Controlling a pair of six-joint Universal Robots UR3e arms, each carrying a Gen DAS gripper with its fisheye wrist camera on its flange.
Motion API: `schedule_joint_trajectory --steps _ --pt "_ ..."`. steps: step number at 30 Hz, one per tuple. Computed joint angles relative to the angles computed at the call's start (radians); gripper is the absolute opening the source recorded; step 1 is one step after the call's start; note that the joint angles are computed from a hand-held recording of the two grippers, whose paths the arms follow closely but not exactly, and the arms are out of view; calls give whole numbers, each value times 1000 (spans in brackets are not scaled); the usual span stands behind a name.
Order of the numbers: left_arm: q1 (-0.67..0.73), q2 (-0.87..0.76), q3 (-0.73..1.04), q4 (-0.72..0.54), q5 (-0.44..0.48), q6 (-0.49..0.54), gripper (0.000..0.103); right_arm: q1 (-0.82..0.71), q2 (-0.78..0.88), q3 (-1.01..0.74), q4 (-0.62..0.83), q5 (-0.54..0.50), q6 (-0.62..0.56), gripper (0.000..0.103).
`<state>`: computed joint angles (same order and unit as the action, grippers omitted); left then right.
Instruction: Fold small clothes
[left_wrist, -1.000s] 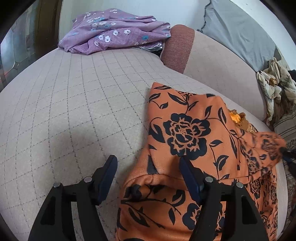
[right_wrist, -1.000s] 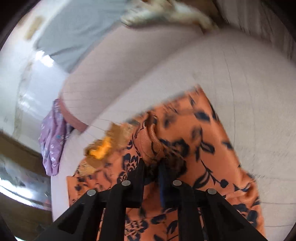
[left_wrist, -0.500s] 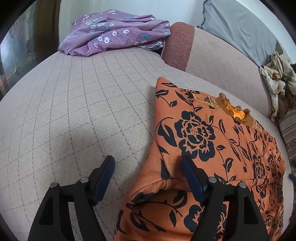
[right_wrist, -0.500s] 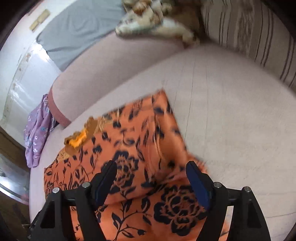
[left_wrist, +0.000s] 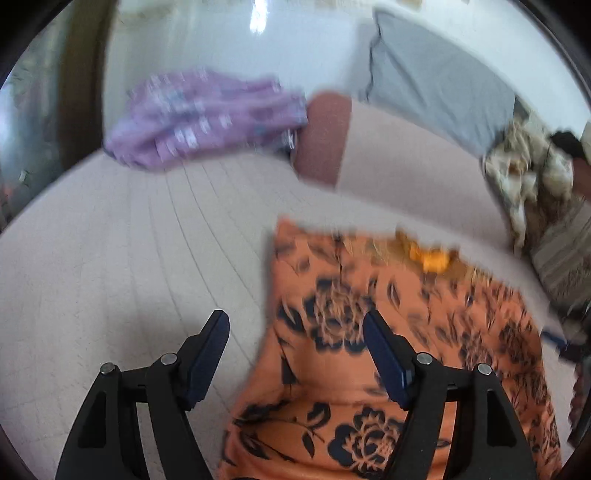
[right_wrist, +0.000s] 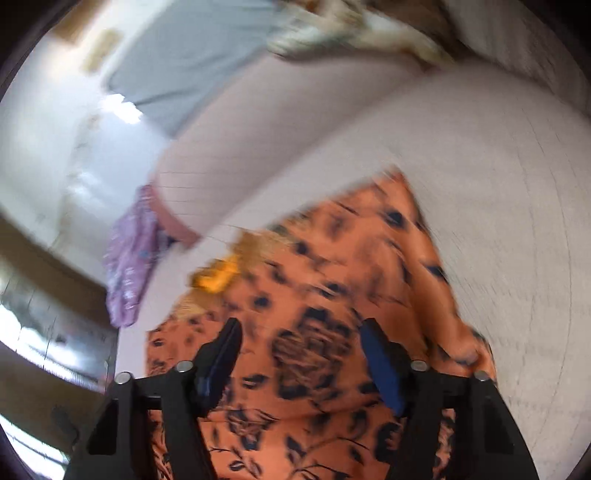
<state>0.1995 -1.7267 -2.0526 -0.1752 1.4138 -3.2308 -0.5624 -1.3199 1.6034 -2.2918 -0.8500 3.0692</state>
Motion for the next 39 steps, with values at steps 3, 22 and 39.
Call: schedule_joint_trajectory --steps 3,22,39 --pt "-29 -98 82 -121 94 -4 77 26 111 -91 24 -87 21 84" --pt "252 554 -310 -321 -204 121 77 -487 -548 165 766 -18 -679 84" --pt "45 590 -346 -358 -163 172 78 -213 47 -116 363 -14 -361 84"
